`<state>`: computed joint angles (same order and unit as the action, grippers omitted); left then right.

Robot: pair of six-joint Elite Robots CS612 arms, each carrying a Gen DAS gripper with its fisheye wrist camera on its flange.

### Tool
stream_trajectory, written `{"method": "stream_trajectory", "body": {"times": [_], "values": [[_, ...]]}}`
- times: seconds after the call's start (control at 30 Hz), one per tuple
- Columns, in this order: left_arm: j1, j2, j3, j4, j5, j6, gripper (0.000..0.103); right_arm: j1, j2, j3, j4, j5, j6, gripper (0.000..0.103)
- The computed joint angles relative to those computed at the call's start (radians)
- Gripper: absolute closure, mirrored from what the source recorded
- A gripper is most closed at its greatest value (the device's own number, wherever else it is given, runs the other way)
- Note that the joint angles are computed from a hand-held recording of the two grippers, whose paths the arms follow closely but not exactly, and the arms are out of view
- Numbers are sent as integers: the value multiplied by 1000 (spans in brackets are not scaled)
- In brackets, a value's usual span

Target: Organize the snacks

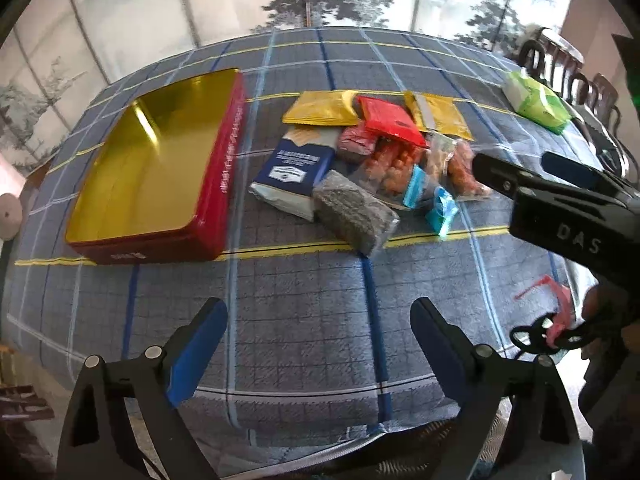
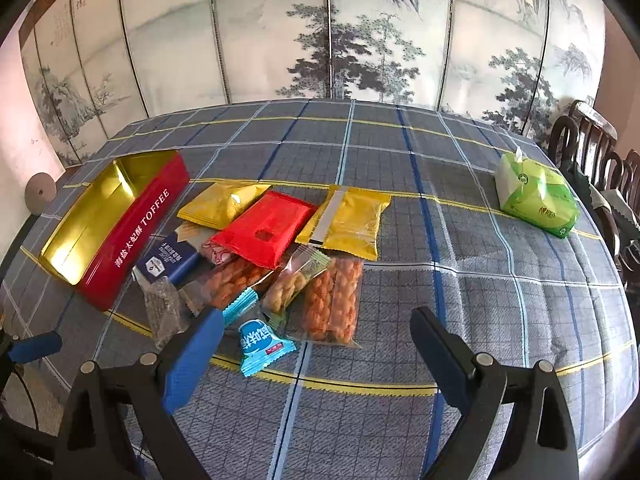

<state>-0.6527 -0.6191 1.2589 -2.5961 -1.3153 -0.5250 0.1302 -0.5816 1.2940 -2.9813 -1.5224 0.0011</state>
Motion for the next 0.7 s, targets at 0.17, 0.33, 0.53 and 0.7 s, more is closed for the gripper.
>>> {"method": "stream_trajectory", "body": {"times": [0.17,0.33,0.53,0.7], "values": [[-2,7,-8,5,-4,12,12,-3,2,-3,1,4,6,6],[-1,11,-15,20,7,0,12,-5,4,-6,6,7,12,6],[0,16,-31,55,39,-26,14,-8,4,-2,10,8,13,6],[3,24,-46,77,57,-38,17,-11,5,1,6,14,20,6]]}}
